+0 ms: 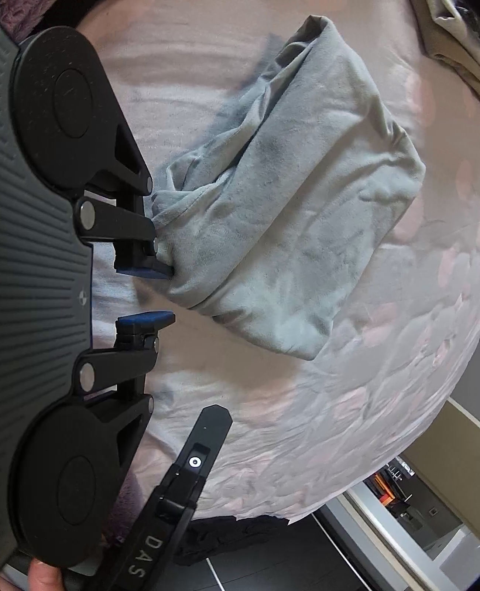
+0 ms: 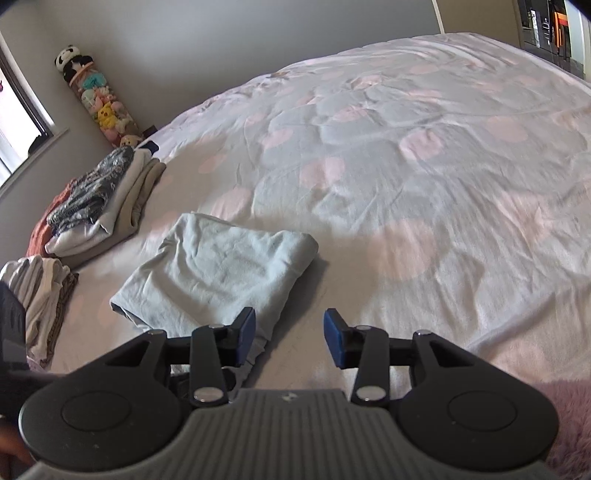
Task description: Fold clothes
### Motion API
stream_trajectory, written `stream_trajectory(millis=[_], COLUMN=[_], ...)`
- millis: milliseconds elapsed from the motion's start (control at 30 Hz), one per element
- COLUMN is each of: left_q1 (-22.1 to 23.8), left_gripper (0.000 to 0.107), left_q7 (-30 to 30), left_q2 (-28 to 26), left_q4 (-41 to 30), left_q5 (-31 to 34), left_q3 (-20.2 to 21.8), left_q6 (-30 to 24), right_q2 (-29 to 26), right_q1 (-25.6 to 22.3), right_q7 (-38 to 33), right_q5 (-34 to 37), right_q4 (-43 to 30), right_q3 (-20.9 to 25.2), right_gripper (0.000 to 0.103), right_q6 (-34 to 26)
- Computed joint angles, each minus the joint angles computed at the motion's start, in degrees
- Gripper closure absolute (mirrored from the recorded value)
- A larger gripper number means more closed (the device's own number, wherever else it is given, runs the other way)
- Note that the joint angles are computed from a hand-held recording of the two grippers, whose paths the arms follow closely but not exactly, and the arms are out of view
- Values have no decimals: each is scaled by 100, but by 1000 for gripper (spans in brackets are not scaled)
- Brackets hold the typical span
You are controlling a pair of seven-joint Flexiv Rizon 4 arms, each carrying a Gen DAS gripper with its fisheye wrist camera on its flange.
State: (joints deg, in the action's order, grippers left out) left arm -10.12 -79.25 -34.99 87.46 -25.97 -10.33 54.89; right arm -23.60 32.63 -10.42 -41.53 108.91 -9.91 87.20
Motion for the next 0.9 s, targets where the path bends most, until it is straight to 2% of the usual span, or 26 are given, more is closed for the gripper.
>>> stream_trajectory(millis=[133,200,267,433,533,667,733,833,867,900], left_q1=[-40,-11,24,105,144,150,151,140,134,128], left_gripper=[93,99,105,107,107,107,107,107,107,107], left_q7=[-200,-216,-275,-258,-198,-171,-189,-201,-192,-182], left_q2=[-100,-107,-111,2,156,242,236,239,248,257], left_q4=[-75,-74,-53,114,292,418,415,389,382,375], left_q5=[54,65,21,-139,-241,-303,-319,-286,-255,-224], left_q3=[69,66,55,-31,-65,-51,-42,-16,-1,13], left_q6=[3,-31,-48,14,85,135,110,53,30,7], right_q2=[-190,-330,-459,-759,-899,-1101,-1202,-1424,-1532,-1637], right_q1=[-444,-683,-777,-1000,-1070,-1135,-1151,-1376,-1491,-1597], right_q7=[-649,-1040,-1297,-2019,-2150,-2279,-2413,-2749,-2871,-2994], right_q5=[535,962,1277,2014,2456,2867,2969,3263,3435,3607], right_q4=[-350,-619,-848,-1379,-1609,-1836,-1918,-2247,-2397,-2545], right_q3=[697,1083,1264,1681,1755,1796,1812,2137,2297,2445], right_gripper=[58,58,58,58,58,47,47,48,55,81], right_q6=[-436,-750,-954,-1375,-1441,-1227,-1002,-1144,-1187,-1228])
